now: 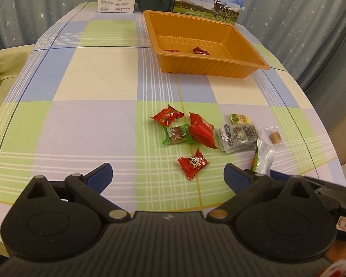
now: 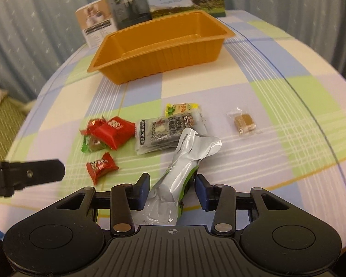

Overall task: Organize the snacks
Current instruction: 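Grasp the silver foil pouch with the right tool while the left tool grasps a red candy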

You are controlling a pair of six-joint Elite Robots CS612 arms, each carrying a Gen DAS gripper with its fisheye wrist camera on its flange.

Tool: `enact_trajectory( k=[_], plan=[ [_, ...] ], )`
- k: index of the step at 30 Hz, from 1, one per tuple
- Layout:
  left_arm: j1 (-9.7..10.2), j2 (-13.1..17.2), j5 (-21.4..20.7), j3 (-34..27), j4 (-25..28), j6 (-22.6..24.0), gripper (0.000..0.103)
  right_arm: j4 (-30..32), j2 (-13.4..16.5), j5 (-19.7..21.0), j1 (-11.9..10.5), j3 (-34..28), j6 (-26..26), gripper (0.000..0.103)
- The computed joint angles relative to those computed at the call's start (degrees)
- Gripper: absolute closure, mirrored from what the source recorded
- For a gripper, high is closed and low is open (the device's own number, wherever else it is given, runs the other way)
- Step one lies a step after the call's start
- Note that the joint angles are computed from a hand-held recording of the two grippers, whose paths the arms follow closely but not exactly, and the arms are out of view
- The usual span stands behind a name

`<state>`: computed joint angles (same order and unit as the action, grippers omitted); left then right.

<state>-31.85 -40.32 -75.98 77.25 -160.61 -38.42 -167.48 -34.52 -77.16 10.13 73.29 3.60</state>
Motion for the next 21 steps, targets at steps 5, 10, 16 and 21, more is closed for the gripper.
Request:
enact_trajectory(
  k=[5,10,16,21],
  plan=[
    [0.04,0.11,-0.20,-0.06,-0.04,0.20,0.001,-1.03,-0.35,-3.31,-0.06,0.71,-2.62,0.066],
    [0.00,0.50,-0.68,-0.56,0.34,0.89,0.002,-1.84,-0.23,-4.35,-0.47,1.00,-1.89,0.065],
    [-0.23,1.17,-0.89,-1.63,1.76,3.52,0.004,-2.71,0.20,-3.64,-0.64,0.92,-2.33,0.065],
    [-0.26,1.79,-1.43,-2.55,1.99,5.26,0.006,-3.60,0.03,-2.83,-0.99,1.36,-1.83,0.076]
  ],
)
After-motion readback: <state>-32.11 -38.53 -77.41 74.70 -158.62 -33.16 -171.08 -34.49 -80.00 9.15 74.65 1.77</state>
